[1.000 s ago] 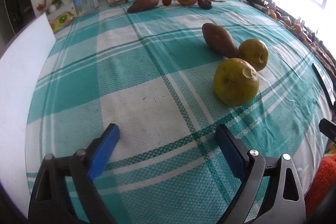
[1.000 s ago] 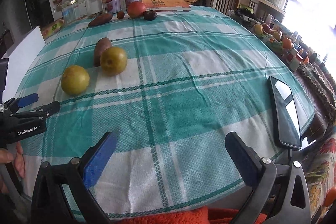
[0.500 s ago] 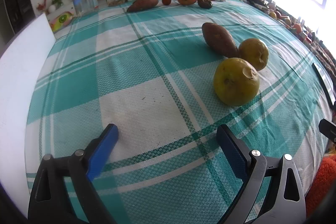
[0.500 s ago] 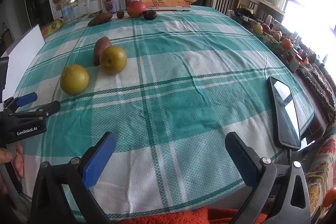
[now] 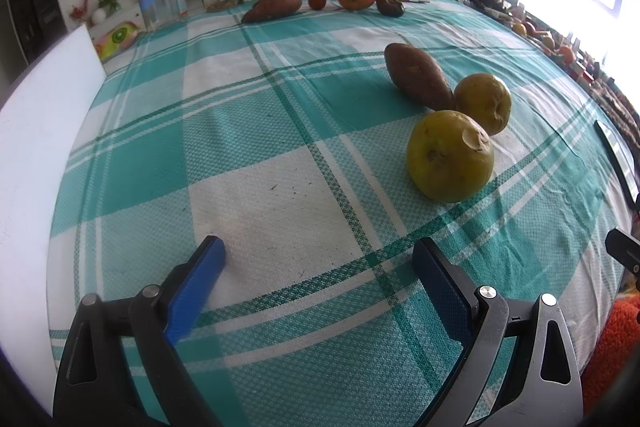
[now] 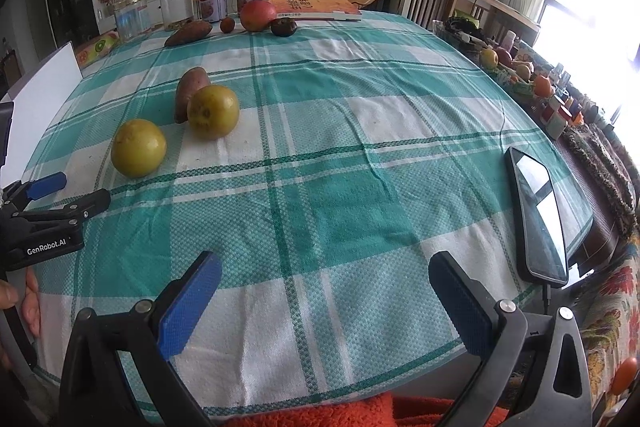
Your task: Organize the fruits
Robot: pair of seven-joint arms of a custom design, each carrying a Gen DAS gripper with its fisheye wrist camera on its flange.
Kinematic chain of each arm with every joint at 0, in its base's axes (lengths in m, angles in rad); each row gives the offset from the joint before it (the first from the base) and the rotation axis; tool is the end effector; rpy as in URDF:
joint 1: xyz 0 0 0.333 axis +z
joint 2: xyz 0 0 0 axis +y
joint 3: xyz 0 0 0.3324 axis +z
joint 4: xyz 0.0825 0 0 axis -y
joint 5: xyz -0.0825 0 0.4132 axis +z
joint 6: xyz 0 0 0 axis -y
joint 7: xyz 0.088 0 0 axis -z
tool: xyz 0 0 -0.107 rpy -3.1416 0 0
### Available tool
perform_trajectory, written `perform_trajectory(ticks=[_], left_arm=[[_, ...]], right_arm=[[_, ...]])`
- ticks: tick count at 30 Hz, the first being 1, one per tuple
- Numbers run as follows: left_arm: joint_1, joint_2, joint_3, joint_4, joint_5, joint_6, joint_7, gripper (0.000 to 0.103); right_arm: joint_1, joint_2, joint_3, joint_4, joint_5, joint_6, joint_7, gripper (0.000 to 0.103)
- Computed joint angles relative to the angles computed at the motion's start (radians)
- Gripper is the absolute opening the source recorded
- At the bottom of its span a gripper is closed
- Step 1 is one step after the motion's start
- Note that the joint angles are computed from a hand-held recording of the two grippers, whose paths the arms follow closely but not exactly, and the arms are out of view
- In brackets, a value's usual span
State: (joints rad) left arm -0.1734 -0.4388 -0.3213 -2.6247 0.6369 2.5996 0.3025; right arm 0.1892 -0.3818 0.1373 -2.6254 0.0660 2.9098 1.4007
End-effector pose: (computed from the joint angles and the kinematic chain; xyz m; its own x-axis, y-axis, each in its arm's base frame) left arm 0.3838 -0.2199 0.4209 0.2797 -0.9601 -0.0036 -0.7622 -0.2198 -0.6089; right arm 0.4393 0.1459 0.4479 0.3964 -0.9122 0.1038 -0.7010 -0.3737 -0.6074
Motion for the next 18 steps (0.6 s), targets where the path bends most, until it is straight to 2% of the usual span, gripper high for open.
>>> perform_trajectory(ticks=[18], left_arm=[[-0.001,0.001,0.001,0.001,0.002,0.001,-0.003,0.096]], right_arm=[[0.014,-0.003,-0.013,-0.002,0.029,-0.001,-0.023,0.103]])
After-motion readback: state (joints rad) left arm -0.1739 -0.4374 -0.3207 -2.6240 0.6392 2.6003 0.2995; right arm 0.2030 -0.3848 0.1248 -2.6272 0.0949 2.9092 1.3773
